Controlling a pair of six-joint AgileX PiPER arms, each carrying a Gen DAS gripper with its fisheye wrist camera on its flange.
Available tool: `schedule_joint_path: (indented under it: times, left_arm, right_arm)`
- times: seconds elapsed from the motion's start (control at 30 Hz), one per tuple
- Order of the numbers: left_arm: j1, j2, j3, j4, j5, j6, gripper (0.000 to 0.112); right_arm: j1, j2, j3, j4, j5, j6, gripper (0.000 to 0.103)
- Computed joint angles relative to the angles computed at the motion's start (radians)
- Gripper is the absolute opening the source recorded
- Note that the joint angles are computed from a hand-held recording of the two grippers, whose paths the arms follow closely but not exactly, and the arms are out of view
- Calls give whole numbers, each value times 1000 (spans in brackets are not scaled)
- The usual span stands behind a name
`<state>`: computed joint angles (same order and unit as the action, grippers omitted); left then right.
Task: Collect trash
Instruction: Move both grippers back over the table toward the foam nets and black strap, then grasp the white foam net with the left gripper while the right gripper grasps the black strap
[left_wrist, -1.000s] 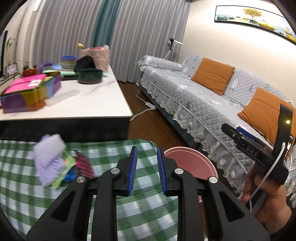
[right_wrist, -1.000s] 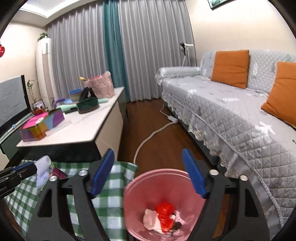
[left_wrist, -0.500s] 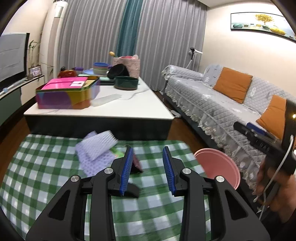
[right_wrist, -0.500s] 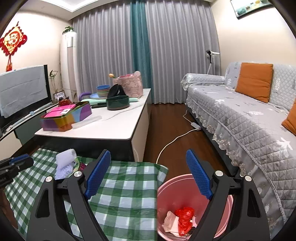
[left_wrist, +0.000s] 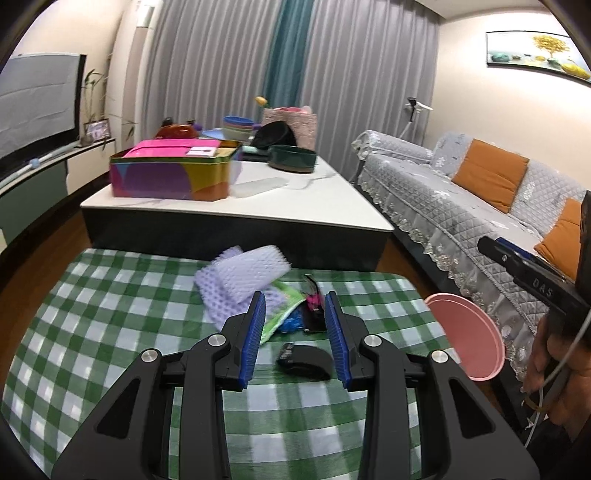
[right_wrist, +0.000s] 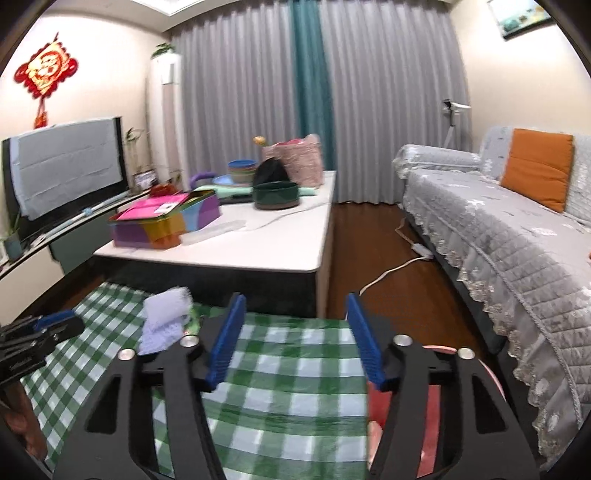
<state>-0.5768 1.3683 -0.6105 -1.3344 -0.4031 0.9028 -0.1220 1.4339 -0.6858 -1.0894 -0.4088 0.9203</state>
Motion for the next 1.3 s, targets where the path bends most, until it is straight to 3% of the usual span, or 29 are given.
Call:
schedule_joint_path:
  times: [0.23,0.53,0.7,0.97,1.03,1.1,1.3]
  left_arm:
    - [121,-26,52,99,32,-93,33]
    - [233,5,67,278,50,-247,32]
    - [295,28,62,415,74,-376,32]
    - [352,106,33,635,98,-590,32]
    - [362,134,17,700,102,-645,32]
    - [371,164,-2,769,105,-703,32]
    - [390,273,-85,933,113,-870,32]
  right_arm:
    - [128,93,-36,-40,2,40,50]
    - [296,270,-89,7,38,-49,52]
    - [336,366,-150,-108,54,41,64]
    - [356,478,-235,-369,68,282,65]
    - [349,490,-245,-430,54,332,57]
    - [335,490,-252,-490,36,379,29]
    - [258,445,-227,-479,-20,365,14]
